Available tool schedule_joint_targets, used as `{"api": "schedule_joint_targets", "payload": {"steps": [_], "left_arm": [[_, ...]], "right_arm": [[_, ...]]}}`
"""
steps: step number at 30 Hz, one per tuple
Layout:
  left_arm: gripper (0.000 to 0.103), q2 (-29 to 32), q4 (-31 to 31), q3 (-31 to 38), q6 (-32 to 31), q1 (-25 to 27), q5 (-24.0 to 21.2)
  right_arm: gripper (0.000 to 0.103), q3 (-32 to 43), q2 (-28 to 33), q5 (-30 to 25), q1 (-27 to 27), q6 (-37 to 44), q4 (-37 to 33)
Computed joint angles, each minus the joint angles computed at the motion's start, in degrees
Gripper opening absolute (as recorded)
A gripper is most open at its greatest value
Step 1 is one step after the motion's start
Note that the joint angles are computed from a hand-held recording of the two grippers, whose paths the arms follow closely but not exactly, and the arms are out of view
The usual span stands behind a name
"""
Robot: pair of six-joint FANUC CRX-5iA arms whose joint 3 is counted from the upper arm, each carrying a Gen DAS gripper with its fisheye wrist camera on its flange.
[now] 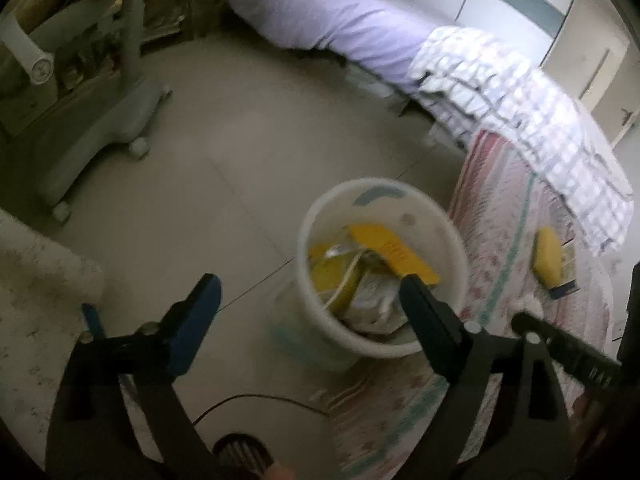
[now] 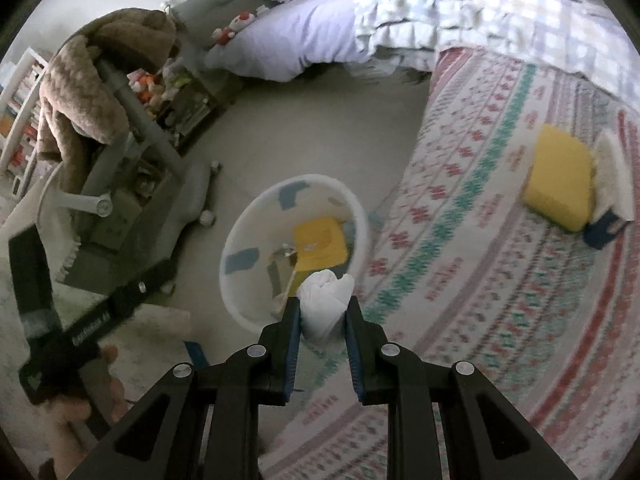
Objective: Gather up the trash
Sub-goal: 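Carry envelope and tissue ball over the wastebasket and open both tools to drop them, then move both tools toward the yellow sponge and white-and-blue box on the blanket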
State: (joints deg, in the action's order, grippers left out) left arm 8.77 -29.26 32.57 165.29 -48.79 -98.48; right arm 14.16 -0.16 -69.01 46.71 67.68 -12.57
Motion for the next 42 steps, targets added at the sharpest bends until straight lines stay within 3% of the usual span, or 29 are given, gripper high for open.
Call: {"api": "schedule_joint_targets", "payload": {"steps": [12,14,15,16,21,42], "left_arm": [[0.095,-1.9,0.9,-2.5,2.0,0.8,-1.3],[0.095,-1.7,0.8,-2.1,1.8,0.8,-1.3],[0.096,-1.5,0.6,-1.9,1.7,0.6,-1.5],[0.096,-1.4,0.5,-1.6,1.5,0.5,-1.6],[0.100,-0.6,0.1,-0.6,0.5,0.1,-2.1],[0.101,8.1,1.0,9.9,-5.1,-0.5,-3.3]], "right_arm": [[0.027,4.4,5.1,1.5,3.5,-3.5,1.5],[0.044,4.8,5.3,1.9,3.4,-4.0,1.3],[0.065,4.2,4.8,2.9,3.5,-5.1,1.9],[0.075,3.5,4.1,3.9,3.4,-5.6,2.2],[0.075,2.9,2.8,2.9,2.8,-5.7,3.3],[0.075,-6.9,-5.0,-0.6,-2.8,-6.6,11.4]]}}
